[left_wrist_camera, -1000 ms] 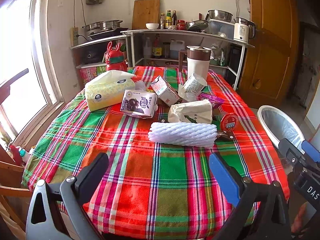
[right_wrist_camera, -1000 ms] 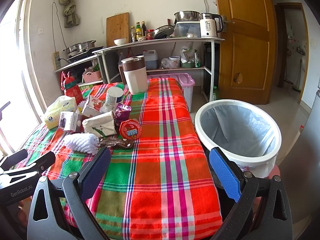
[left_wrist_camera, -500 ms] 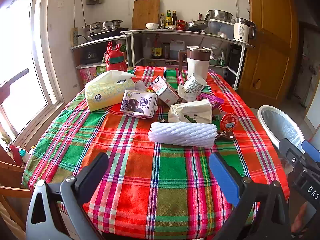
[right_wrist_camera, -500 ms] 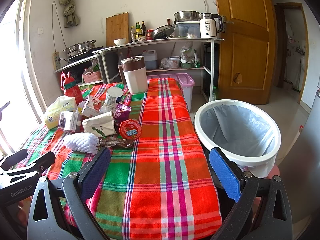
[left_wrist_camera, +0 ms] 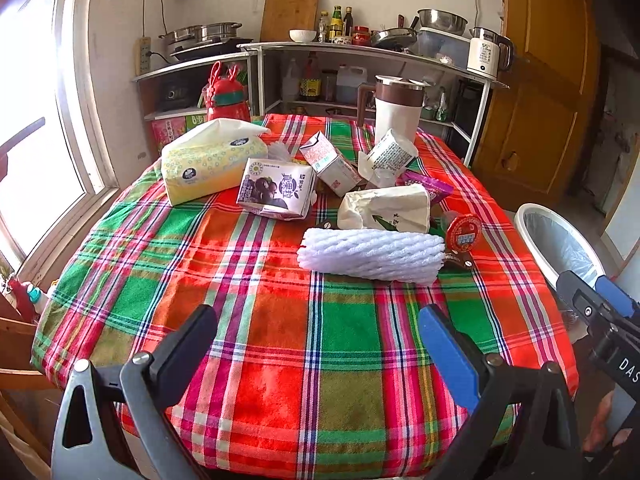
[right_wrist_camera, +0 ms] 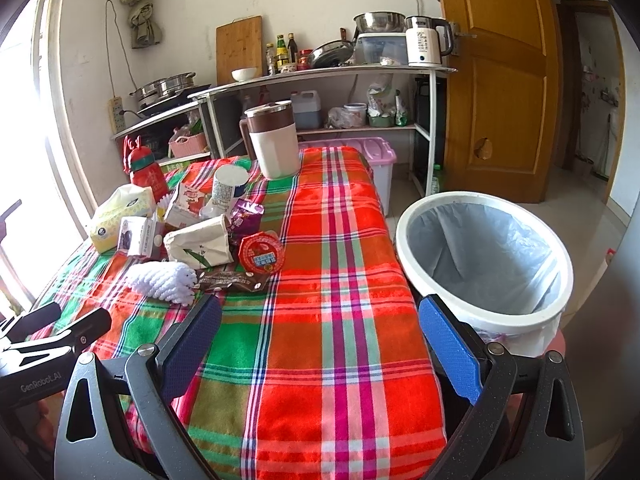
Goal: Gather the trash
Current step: 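Grasp the red round lid with the right tool while the left tool grasps the white foam net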
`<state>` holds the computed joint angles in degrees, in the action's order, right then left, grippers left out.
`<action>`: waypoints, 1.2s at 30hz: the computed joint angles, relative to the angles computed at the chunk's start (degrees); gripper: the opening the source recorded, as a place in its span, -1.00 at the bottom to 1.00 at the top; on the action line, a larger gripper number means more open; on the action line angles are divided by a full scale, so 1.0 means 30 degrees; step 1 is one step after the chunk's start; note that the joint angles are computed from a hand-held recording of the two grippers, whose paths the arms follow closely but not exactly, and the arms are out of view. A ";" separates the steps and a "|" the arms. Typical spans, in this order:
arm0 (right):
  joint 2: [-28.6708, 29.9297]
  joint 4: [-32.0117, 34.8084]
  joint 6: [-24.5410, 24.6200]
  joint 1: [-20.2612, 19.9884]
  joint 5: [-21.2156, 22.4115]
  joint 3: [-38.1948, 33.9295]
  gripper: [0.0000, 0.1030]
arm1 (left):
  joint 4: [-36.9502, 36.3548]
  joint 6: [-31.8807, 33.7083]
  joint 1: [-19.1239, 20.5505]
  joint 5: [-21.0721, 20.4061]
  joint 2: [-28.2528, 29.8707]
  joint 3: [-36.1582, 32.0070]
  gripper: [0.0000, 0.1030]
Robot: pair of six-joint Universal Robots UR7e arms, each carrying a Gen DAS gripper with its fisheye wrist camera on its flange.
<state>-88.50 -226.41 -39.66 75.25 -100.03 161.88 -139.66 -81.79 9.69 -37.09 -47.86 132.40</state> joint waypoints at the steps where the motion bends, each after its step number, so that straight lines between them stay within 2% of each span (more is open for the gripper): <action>1: 0.0193 -0.0155 -0.0068 -0.0104 0.0153 -0.0022 0.93 | -0.1035 0.0622 0.0175 -0.0103 -0.0043 0.0290 0.97; 3: 0.0360 -0.0274 -0.0550 -0.0584 0.1133 -0.0078 0.93 | -0.2373 0.1550 0.0524 -0.0280 -0.0031 0.0567 0.97; 4: 0.0417 -0.0039 -0.0605 -0.0555 0.1137 -0.0237 0.93 | -0.3245 0.2318 0.0704 -0.0299 0.0023 0.0711 0.97; 7: 0.0236 0.1733 -0.0446 -0.0485 0.1263 -0.1074 0.93 | -0.4657 0.4394 0.1075 -0.0084 0.0298 0.0747 0.97; 9: 0.0222 0.3060 -0.0305 -0.0408 0.1437 -0.1766 0.90 | -0.6472 0.6203 0.1361 -0.0054 0.0465 0.0946 0.97; 13: 0.1080 0.4199 -0.0434 0.0454 0.0754 -0.3015 0.85 | -0.7565 0.7953 0.2095 0.0041 0.0557 0.0822 0.98; 16: 0.2005 0.4939 -0.0330 0.0964 0.0253 -0.3969 0.80 | -0.9175 0.9375 0.2948 -0.0758 0.0613 0.0765 0.98; 21: 0.3178 0.6768 -0.0191 0.1474 -0.0309 -0.5484 0.74 | -1.1919 1.2170 0.3349 -0.1203 0.1276 0.0743 0.98; 25: 0.3487 0.9042 0.0765 0.1378 -0.0720 -0.6600 0.42 | -1.2016 1.3041 0.3836 -0.1578 0.1512 0.0362 0.98; 30: 0.3558 1.0011 0.1011 0.1054 -0.0668 -0.6963 -0.10 | -1.1750 1.4069 0.4387 -0.1774 0.1813 -0.0222 0.98; 34: 0.3227 1.0412 0.1241 0.0656 0.0040 -0.6935 -0.10 | -1.2069 1.4755 0.4660 -0.2182 0.2101 -0.0569 0.97; 36: 0.3136 1.0192 0.1148 0.0591 0.0187 -0.6841 -0.10 | -1.2572 1.5311 0.4666 -0.2586 0.2229 -0.0629 0.89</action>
<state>-79.09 -195.84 -36.22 77.02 -99.47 141.36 -177.37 -35.85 23.68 -44.85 -41.18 130.52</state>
